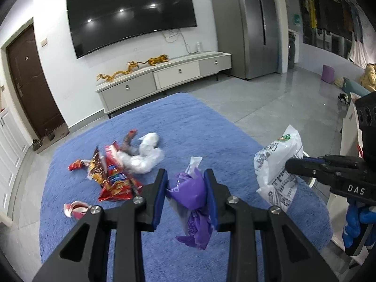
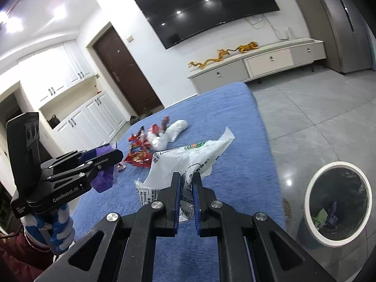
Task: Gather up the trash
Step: 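Grasp the purple bag with the left gripper while the right grasps the white plastic bag, then carry both bags over the trash bin and open both grippers to drop them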
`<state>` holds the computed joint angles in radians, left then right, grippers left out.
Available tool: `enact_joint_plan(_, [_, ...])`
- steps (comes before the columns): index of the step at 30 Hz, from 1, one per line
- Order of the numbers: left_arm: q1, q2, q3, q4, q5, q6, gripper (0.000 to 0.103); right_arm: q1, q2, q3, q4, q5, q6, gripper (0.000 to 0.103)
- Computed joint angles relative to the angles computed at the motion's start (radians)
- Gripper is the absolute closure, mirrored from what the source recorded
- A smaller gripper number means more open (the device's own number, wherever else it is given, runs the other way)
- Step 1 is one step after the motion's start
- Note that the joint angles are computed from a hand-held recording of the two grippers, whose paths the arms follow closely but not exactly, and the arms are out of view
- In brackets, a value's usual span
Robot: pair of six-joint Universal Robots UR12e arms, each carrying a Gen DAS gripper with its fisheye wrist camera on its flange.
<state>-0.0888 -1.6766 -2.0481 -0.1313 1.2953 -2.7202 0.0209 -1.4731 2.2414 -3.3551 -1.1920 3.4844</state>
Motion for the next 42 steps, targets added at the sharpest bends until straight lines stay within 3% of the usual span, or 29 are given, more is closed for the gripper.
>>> enact_joint_plan(12, [-0.083,-0.043,0.051,-0.065,0.013,0.055,0.073,-0.08,-0.028,0.072,-0.081,-0.029,0.074,0.094])
enact_joint_plan(18, [-0.144,-0.101,0.129,-0.162,-0.02,0.052,0.073,-0.129,-0.052,0.115,-0.082,-0.139,0.115,0.094])
enact_joint_plan(21, [-0.191,-0.159,0.21,-0.26,-0.059,0.032,0.073,-0.151,-0.072,0.125,0.009,-0.276,0.15,0.094])
enact_joint_plan(25, [-0.253,-0.245,0.318,-0.369,-0.083,-0.001,0.071,-0.182,-0.066,0.124,0.108,-0.373,0.171,0.094])
enact_joint_plan(32, [-0.328,-0.355,0.439,-0.462,-0.063,-0.037,0.07,-0.232,-0.01,0.103,0.188,-0.401,0.199,0.091])
enact_joint_plan(34, [-0.334,-0.376,0.463,-0.495,-0.08,-0.059,0.061,-0.241,0.012,0.093,0.199,-0.402,0.206,0.091])
enact_joint_plan(36, [-0.336,-0.393,0.479,-0.51,-0.098,-0.081,0.045,-0.249,0.027,0.088,0.198,-0.398,0.213,0.086])
enact_joint_plan(38, [-0.337,-0.403,0.489,-0.514,-0.11,-0.098,0.041,-0.243,0.035,0.081,0.209,-0.422,0.224,0.057])
enact_joint_plan(42, [-0.33,-0.397,0.48,-0.497,-0.119,-0.112,0.041,-0.241,0.033,0.077,0.221,-0.437,0.226,0.056])
